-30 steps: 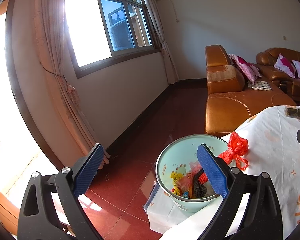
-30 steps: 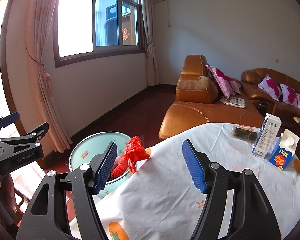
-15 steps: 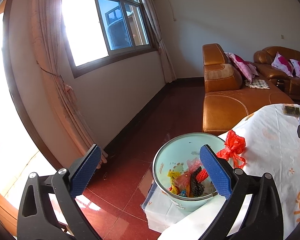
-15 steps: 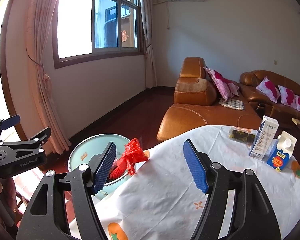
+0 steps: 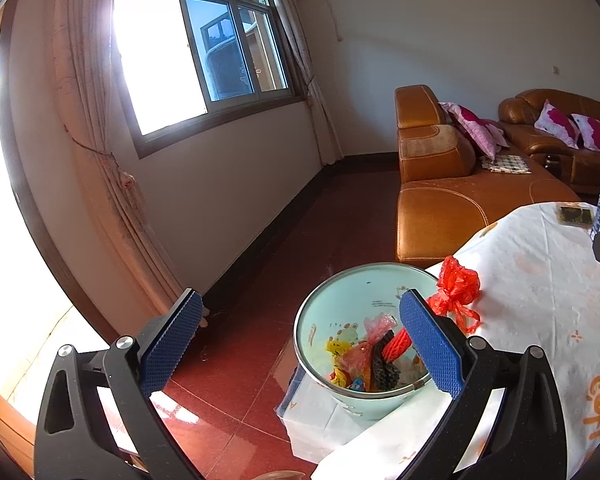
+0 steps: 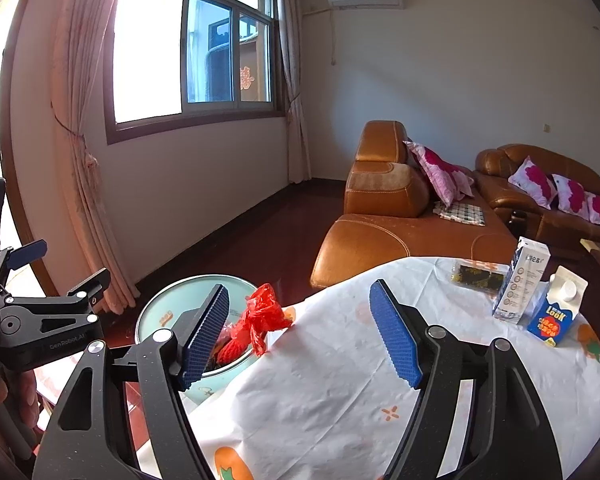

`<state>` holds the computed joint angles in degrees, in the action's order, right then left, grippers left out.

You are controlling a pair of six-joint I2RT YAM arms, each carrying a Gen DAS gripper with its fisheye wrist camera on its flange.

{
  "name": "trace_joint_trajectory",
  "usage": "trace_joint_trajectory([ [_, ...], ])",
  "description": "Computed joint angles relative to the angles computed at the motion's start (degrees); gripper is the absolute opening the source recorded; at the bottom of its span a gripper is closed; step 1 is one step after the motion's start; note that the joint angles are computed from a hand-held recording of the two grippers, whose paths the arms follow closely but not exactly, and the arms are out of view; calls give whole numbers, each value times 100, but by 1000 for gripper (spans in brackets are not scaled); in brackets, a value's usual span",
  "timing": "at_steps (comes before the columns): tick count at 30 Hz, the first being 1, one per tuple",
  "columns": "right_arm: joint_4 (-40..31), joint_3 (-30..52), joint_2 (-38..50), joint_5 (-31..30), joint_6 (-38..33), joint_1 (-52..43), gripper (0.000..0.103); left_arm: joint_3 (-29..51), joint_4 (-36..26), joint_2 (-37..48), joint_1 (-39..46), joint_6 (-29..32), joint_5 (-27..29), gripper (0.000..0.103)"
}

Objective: Collect trash

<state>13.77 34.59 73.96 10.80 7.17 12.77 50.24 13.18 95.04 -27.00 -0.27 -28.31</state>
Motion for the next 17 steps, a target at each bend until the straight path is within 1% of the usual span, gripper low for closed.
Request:
trace_joint_trajectory([
  [7,9,-24,6,-13,-6,-14,73,-28,87,31,-30,100,-66,97],
  [12,-41,-85,-36,-36,-65,-102,75,8,5,34,-34,67,-20,97],
  [16,-75,-290,-178,-143,-181,-411,75,14,-52,19,-41,65,79,97],
  [17,-93,-392,-246,-230,-229,-616,75,2,-48,7,-43,66,101,97],
])
